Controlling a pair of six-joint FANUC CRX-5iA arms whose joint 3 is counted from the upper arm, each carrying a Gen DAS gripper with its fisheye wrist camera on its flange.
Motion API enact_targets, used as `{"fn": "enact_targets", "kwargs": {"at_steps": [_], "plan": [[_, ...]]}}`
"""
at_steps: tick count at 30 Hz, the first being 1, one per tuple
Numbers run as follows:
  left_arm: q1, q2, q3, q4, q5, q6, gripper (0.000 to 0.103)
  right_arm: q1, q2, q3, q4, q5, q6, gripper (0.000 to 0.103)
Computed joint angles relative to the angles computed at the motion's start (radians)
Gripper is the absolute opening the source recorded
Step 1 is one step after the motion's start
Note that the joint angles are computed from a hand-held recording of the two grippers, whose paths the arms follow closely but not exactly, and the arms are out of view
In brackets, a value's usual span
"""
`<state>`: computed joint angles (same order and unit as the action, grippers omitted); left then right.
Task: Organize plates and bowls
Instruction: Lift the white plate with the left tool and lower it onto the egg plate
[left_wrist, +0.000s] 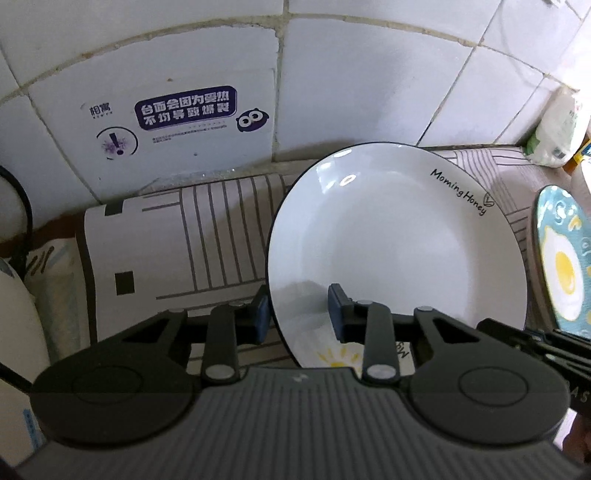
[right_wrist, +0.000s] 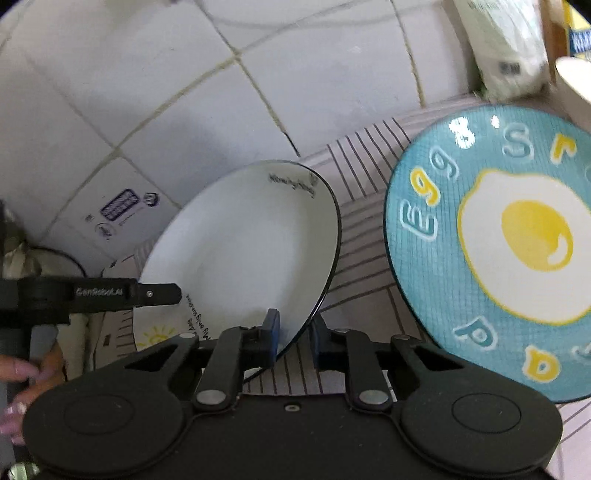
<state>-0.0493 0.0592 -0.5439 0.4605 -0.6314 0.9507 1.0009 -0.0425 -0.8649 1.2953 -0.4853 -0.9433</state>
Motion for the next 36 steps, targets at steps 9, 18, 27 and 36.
{"fn": "enact_targets", "kwargs": {"at_steps": [9,18,27,36], "plan": [[0.021,-0.128,-0.079,0.069,-0.052,-0.058,0.031,0.132,-0.106,0.007,-0.178,-0.159,0.259,0.023],[-0.08,-0.218,-0.064,0.042,-0.112,-0.025,0.031,0.32,-0.324,-0.067,-0.284,-0.401,0.22,0.024],[-0.251,-0.139,0.003,0.054,-0.103,0.009,0.031,0.548,-0.512,-0.136,-0.424,-0.719,0.121,0.024],[-0.354,-0.033,0.086,-0.005,-0.101,0.118,0.031,0.564,-0.666,-0.21,-0.498,-0.77,0.147,0.025]]}}
